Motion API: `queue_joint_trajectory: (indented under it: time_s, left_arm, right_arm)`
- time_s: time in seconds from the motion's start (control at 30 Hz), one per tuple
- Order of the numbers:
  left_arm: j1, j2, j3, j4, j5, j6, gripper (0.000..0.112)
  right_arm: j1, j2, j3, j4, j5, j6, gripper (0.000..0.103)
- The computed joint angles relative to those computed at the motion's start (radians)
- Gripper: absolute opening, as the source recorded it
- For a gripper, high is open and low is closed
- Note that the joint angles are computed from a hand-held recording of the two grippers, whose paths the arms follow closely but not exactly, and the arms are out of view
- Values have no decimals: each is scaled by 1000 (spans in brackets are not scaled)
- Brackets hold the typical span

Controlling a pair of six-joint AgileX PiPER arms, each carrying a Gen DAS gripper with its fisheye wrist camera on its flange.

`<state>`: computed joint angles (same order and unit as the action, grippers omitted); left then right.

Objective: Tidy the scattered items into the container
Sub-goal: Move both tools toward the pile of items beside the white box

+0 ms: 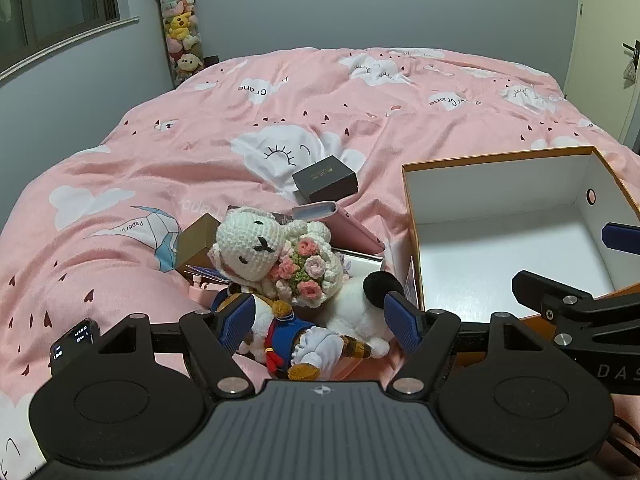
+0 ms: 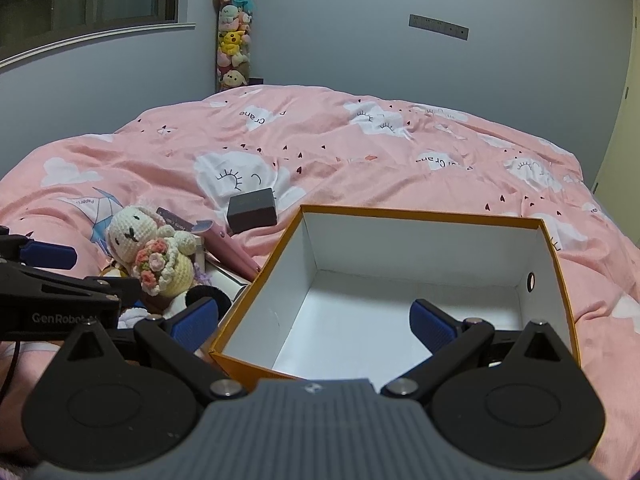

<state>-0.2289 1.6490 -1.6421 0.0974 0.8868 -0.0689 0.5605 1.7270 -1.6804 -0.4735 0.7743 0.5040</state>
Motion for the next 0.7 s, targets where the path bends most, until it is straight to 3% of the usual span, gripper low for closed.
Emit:
queue_joint_trajectory:
  time_s: [0.7]
  left_arm:
    - [7, 6, 10, -10, -3, 6, 84]
  right_arm:
    - [-14, 16, -15, 57, 10, -36, 103]
